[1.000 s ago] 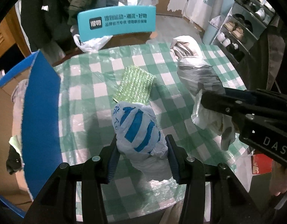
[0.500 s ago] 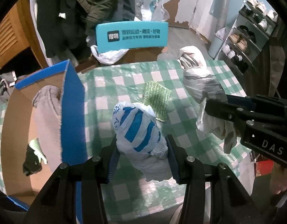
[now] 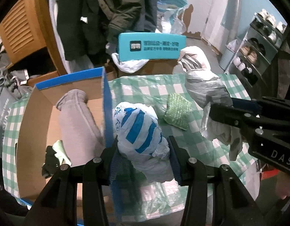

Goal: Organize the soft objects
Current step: 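Carry the cloth bundle and the striped sock over the box with both grippers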

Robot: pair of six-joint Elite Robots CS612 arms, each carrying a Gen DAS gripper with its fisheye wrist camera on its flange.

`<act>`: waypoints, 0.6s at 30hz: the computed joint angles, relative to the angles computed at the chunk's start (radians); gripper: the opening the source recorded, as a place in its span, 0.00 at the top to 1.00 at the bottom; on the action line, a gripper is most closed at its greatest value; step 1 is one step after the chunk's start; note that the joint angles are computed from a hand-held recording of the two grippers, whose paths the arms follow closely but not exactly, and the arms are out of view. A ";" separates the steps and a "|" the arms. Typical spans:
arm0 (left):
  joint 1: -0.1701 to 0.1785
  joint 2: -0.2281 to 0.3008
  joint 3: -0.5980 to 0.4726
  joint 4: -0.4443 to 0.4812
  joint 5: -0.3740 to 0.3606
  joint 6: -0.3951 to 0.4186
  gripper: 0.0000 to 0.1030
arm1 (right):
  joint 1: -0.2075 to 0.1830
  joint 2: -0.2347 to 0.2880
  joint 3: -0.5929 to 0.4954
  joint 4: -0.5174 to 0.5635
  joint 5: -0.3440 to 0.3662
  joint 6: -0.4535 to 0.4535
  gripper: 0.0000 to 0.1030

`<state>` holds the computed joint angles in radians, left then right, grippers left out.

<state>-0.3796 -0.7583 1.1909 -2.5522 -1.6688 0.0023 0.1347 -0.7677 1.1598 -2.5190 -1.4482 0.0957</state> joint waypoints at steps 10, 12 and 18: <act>0.034 -0.007 0.007 -0.030 0.005 -0.027 0.53 | 0.029 0.041 -0.090 0.042 0.004 -0.027 0.74; 0.040 -0.007 0.007 -0.036 0.011 -0.032 0.53 | 0.034 0.051 -0.110 0.056 0.010 -0.033 0.74; 0.057 -0.006 0.003 -0.040 0.021 -0.047 0.53 | 0.050 0.074 -0.158 0.083 0.018 -0.052 0.74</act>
